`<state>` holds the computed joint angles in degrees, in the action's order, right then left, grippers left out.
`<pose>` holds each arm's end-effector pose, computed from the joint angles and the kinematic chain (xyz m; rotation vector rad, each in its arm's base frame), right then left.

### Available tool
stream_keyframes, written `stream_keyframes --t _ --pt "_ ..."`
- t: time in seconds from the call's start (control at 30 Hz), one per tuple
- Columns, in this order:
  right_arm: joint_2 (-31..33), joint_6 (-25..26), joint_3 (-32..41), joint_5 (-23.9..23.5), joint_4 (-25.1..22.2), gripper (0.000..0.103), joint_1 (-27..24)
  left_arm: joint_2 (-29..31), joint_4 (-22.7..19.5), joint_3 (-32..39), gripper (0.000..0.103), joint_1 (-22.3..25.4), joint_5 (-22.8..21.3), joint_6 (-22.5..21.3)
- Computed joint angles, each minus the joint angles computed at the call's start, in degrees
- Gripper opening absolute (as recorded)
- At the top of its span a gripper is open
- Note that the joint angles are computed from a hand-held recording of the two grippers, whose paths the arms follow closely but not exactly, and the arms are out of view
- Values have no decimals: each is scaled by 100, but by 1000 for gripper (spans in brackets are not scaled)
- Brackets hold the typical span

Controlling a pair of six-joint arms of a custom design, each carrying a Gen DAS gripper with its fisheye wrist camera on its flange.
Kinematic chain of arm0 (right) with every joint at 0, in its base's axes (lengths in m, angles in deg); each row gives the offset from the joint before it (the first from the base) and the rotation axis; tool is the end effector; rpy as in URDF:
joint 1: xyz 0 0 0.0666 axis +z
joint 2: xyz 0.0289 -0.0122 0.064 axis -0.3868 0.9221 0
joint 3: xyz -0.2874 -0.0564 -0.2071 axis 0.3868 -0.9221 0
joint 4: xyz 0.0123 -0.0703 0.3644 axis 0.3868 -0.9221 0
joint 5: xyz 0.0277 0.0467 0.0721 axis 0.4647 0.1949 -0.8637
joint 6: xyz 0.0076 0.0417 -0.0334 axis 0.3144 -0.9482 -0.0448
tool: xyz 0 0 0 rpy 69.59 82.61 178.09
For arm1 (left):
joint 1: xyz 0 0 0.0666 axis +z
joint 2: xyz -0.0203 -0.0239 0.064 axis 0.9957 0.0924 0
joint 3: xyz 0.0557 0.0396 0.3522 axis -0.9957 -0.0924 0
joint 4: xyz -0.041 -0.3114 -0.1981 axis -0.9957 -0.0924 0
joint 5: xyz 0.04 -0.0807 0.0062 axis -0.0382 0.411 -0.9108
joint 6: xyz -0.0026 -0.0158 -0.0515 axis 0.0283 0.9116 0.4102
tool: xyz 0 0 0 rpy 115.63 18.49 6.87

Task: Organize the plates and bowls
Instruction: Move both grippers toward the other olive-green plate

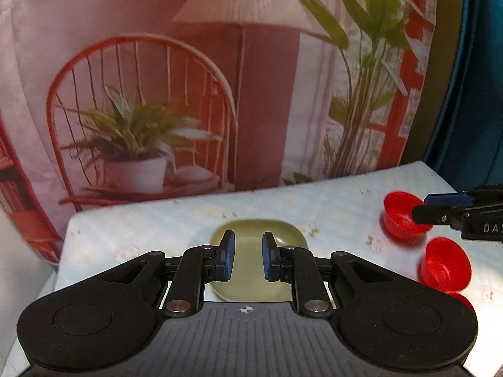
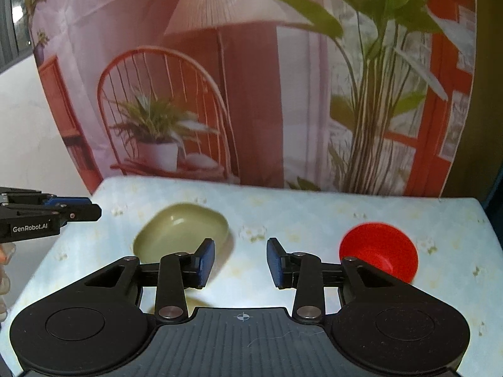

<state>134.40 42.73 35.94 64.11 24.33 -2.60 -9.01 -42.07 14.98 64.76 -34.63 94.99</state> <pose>0.4789 0.1888 0.3680 -0.6979 2.2320 0.5496 0.3542 -0.1112 0.3453 -0.2907 2.1939 0.1647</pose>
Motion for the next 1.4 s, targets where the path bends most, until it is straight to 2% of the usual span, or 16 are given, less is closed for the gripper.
stream_keyframes --t 0.07,0.23,0.47,0.87,1.27,1.4 --pt "77 -110 142 -38 53 34 -3 -50 -87 74 19 87 32 -124" --pt "325 -284 476 -14 207 34 27 -150 91 192 19 427 -41 -449" --pt "889 -439 883 112 330 34 199 213 463 272 20 938 337 -671" --pt "1994 -689 1320 304 109 34 597 1360 1022 -53 20 1357 1259 -274" --pt "2495 -581 1724 448 -445 34 818 1721 1233 -230 20 1619 1809 -176" --pt "2585 -561 1807 379 -567 27 821 1773 1184 -274 20 1564 1915 -123"
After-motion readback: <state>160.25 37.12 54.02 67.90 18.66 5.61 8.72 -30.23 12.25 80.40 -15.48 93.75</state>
